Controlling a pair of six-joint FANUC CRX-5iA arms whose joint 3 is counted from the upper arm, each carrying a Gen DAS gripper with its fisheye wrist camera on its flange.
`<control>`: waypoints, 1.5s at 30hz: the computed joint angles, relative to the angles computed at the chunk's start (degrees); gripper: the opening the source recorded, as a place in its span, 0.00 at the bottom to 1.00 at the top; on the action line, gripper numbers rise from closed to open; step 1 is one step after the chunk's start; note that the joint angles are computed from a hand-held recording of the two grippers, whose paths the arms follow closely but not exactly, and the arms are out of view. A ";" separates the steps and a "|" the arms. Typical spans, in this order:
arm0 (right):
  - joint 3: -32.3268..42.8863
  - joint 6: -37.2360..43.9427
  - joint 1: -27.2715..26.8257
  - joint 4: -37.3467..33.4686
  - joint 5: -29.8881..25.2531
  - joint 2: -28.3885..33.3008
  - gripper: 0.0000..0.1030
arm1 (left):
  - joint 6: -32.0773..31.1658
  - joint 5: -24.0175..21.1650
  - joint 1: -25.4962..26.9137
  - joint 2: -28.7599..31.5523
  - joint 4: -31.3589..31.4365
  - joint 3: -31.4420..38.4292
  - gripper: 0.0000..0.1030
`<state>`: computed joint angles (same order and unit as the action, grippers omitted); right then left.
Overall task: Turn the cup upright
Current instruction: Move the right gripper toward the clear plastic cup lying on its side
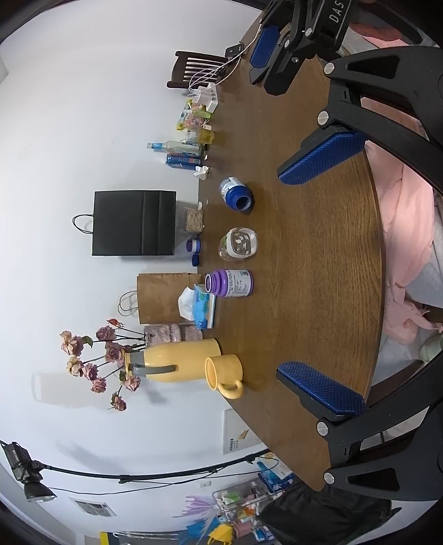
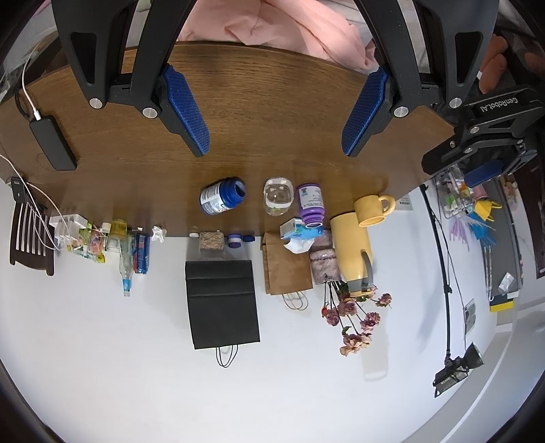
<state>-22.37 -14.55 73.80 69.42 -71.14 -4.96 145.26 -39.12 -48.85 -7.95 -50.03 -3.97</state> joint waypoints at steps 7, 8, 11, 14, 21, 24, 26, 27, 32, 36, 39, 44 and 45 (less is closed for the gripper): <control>0.38 1.34 0.63 -0.26 -0.29 0.24 0.82 | -1.48 0.05 -0.11 0.52 0.75 0.87 1.00; 0.43 1.39 0.61 -0.36 -0.26 0.20 0.82 | -1.70 0.04 -0.12 0.56 0.89 0.93 1.00; 0.06 0.67 0.70 0.05 -0.23 0.03 0.82 | -1.55 0.19 -0.12 0.56 0.90 0.78 1.00; -0.07 0.38 -0.12 0.05 1.13 0.00 0.82 | -2.35 1.26 0.98 0.84 2.24 0.88 1.00; 1.01 1.86 -8.06 -0.38 12.22 1.59 0.82 | -9.51 5.54 7.05 5.59 7.77 4.30 1.00; 2.55 4.15 -13.03 -2.79 18.82 3.51 0.82 | -17.56 10.51 12.09 7.49 17.18 4.21 1.00; 4.15 6.99 -15.65 -4.08 21.66 5.27 0.82 | -22.69 12.20 14.62 8.98 22.69 4.47 1.00; 5.32 8.83 -17.04 -4.83 22.88 6.46 0.82 | -25.01 12.78 15.69 9.95 24.89 4.89 1.00; 13.17 18.86 -24.60 -11.26 29.32 13.49 0.82 | -35.52 11.49 18.70 16.78 32.05 11.08 1.00; 22.05 26.90 -30.31 -19.07 32.51 20.52 0.82 | -45.13 12.33 20.92 22.32 39.47 15.94 1.00; 27.44 34.49 -32.88 -28.43 34.85 24.20 0.82 | -44.71 9.05 21.14 26.64 38.44 22.14 1.00; 34.94 45.49 -34.24 -39.11 33.19 29.39 0.82 | -44.09 8.71 22.76 30.78 40.76 26.52 1.00; 35.35 46.03 -34.17 -39.29 33.21 29.81 0.82 | -43.77 8.58 23.08 31.41 41.13 27.08 1.00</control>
<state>12.98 31.47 39.62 30.14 -37.93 24.85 101.49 -30.54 -25.77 23.46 -8.90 23.11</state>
